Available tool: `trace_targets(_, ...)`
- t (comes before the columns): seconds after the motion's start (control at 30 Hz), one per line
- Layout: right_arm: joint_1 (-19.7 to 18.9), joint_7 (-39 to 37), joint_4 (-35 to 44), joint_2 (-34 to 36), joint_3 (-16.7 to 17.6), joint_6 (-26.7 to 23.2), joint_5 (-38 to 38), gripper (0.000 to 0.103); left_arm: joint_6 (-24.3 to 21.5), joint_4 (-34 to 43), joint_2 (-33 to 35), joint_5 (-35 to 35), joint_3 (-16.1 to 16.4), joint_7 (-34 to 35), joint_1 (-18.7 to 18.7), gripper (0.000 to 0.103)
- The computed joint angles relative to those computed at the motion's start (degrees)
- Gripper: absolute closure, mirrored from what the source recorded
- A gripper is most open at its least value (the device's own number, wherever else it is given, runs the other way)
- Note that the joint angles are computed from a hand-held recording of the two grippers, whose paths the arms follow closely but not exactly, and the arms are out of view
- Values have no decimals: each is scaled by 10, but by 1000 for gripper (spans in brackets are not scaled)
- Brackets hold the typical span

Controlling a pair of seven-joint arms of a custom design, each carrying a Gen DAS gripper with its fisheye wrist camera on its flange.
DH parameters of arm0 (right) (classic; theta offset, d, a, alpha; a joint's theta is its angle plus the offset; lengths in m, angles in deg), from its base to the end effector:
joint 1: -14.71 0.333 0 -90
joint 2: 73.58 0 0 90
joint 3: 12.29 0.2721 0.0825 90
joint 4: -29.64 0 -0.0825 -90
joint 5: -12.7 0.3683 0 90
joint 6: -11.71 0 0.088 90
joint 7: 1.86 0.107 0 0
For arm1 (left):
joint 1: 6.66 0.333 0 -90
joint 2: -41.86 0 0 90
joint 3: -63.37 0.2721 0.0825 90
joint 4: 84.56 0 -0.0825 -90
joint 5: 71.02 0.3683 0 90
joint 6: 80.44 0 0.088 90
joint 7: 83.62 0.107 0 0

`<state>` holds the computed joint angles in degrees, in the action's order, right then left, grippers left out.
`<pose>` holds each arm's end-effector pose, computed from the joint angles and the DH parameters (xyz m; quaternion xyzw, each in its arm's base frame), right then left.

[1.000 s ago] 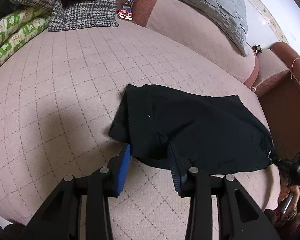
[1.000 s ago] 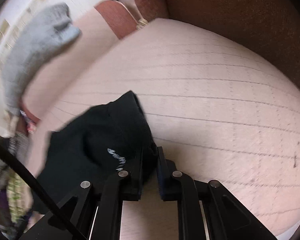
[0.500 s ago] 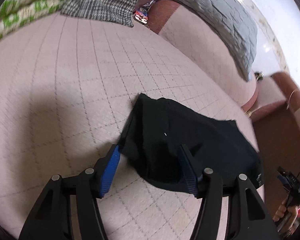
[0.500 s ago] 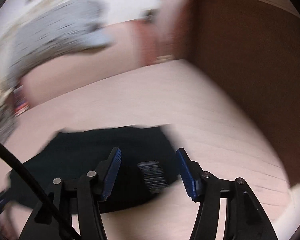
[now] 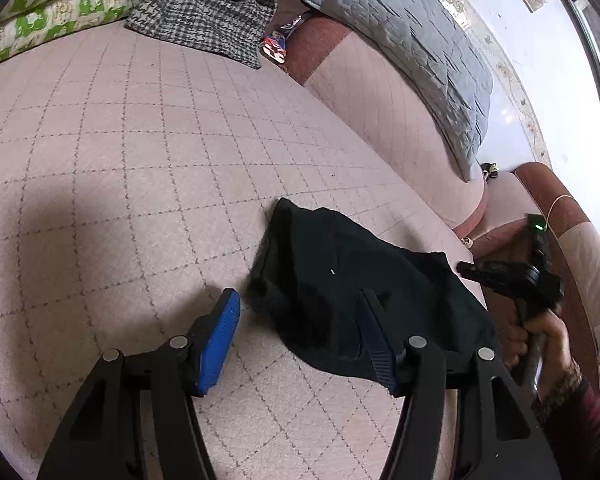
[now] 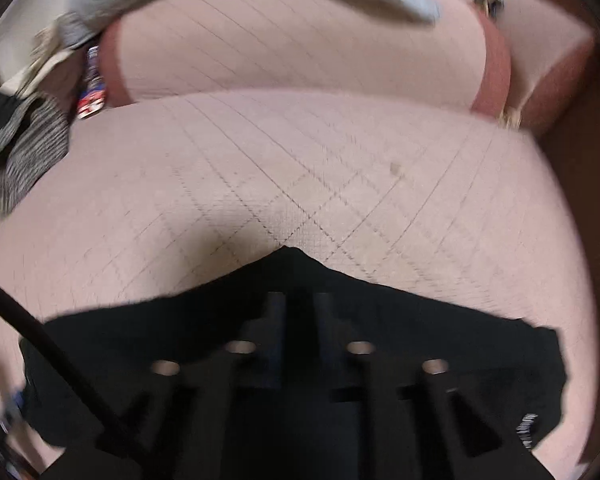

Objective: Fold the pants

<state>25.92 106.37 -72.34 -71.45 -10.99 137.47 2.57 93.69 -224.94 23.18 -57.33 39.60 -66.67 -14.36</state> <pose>0.5786 0.1218 0.5256 -0.6840 0.7006 -0.1617 0.1233 0.4032 -0.2794 0.4803 -0.7639 0.4755 -0.4306 0.0701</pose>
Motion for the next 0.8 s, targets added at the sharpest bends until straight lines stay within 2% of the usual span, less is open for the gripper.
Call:
trace_targets(0.1,0,6,51,58,-3,-35,6,91,11,12,22,-11,16,21,-17,43)
trace_targets(0.27,17,29,136,137,-16,-48,-45,90,8,28,35,0,9,20,-8,43)
trace_targets(0.33,22,30,193,173,-23,-84,-55,90,13,25,33,1,9,15,-7,43)
trace_targets(0.37,25,35,206,177,-26,-93,-61,90,17,19,27,3,6,8,-3,43)
trace_targets(0.47,31,42,167,133,-18,-52,-53,89,21,5,11,9,-8,-15,16,43)
trace_targets(0.5,29,26,151,113,-8,-46,-27,87,25,-2,5,7,-11,-25,21,43)
trace_targets(0.53,29,5,145,100,3,-53,4,77,26,-7,1,4,-13,-34,24,43)
trace_targets(0.57,32,-17,144,91,14,-68,34,61,24,-13,-6,1,-17,-44,29,43)
trace_targets(0.63,38,-61,151,86,32,-102,98,44,18,-26,-21,-5,-21,-59,33,43)
trace_targets(0.7,49,-90,151,83,46,-118,153,43,8,-37,-39,-7,-28,-75,40,43)
trace_targets(0.8,81,-100,160,93,64,-131,186,42,3,-63,-75,-10,-36,-106,52,43)
